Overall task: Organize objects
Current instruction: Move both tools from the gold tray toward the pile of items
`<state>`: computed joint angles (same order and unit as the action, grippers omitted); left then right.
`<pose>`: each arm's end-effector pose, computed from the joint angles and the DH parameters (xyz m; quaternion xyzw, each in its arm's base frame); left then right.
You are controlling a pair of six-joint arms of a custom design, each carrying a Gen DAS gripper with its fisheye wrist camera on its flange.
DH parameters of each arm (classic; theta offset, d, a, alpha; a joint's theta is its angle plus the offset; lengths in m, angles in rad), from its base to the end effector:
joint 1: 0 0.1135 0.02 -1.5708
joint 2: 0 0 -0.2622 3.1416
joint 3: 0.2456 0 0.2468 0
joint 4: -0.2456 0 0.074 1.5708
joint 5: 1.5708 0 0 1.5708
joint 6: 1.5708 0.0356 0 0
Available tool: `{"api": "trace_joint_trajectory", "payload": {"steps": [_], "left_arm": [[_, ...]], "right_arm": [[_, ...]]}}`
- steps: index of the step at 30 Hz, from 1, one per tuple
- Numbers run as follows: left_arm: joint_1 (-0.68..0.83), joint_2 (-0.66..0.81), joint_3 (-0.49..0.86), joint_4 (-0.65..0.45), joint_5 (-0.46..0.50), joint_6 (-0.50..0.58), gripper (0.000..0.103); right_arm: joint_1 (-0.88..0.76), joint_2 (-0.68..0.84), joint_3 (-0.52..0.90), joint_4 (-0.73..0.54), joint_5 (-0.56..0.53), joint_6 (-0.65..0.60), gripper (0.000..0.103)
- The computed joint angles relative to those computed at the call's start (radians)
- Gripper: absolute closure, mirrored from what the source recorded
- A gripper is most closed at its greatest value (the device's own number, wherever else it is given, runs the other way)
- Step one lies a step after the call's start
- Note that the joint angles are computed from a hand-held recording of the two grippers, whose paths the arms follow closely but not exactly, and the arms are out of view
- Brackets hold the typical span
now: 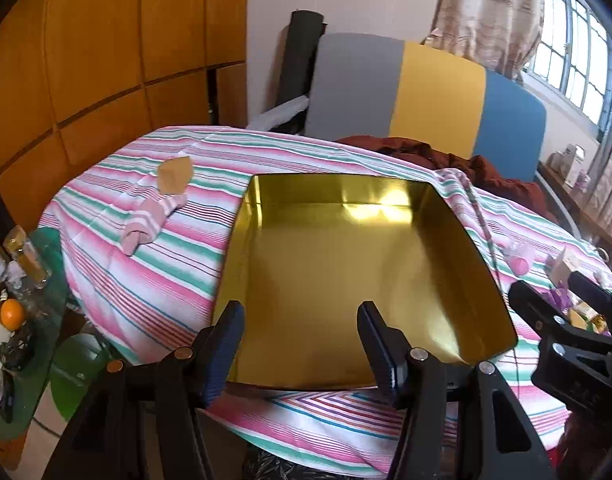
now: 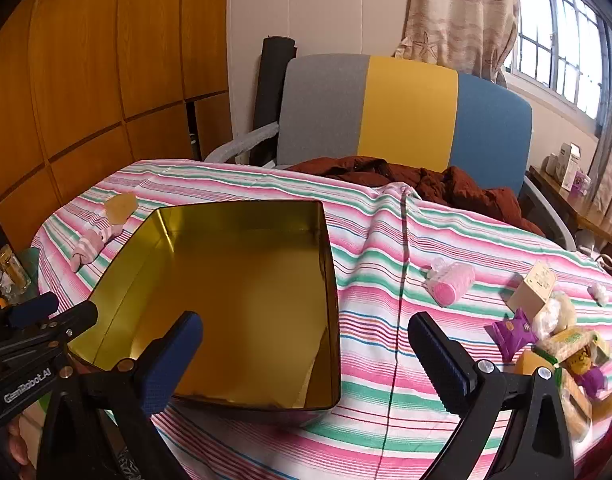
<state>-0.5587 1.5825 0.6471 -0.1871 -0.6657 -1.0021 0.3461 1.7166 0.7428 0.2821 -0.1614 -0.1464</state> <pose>0.2301 -0.1179 0.1267 -0.2735 0.8830 0.0786 0.3734 0.3051 0.1161 0.1391 -0.2531 0.8664 0.1149 0.4148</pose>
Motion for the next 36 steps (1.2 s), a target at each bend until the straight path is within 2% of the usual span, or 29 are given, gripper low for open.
{"api": "trace_joint_trajectory", "payload": {"steps": [3, 7, 13, 19, 21, 23, 27, 30, 36], "left_arm": [[0.013, -0.027, -0.050, 0.092, 0.046, 0.035, 0.043], [0.027, -0.060, -0.090, 0.166, 0.106, 0.021, 0.042], [0.032, -0.078, -0.091, 0.137, 0.097, -0.028, 0.042], [0.042, -0.042, -0.073, 0.145, 0.131, 0.012, 0.042], [0.039, -0.034, -0.069, 0.147, 0.136, 0.019, 0.039], [0.035, -0.031, -0.067, 0.149, 0.135, 0.026, 0.031], [0.010, -0.017, -0.041, 0.142, 0.109, 0.075, 0.029], [-0.019, -0.008, -0.021, 0.164, 0.093, 0.138, 0.023], [-0.039, 0.029, 0.034, 0.218, 0.139, 0.255, 0.021]], "right_arm": [[-0.014, 0.018, 0.018, -0.007, -0.008, -0.009, 0.000], [-0.005, 0.022, 0.012, 0.007, 0.006, -0.004, 0.000], [-0.018, 0.034, 0.033, -0.006, -0.002, -0.004, 0.000], [-0.027, 0.044, 0.027, 0.007, -0.005, 0.004, 0.000], [-0.034, 0.049, 0.029, 0.007, -0.008, 0.004, 0.000], [-0.041, 0.054, 0.027, 0.009, -0.016, 0.002, 0.000], [-0.060, 0.062, 0.036, 0.002, -0.033, -0.007, 0.000], [-0.094, 0.058, 0.035, 0.006, -0.047, -0.002, 0.000], [-0.171, 0.082, 0.062, -0.019, -0.070, 0.000, 0.000]]}}
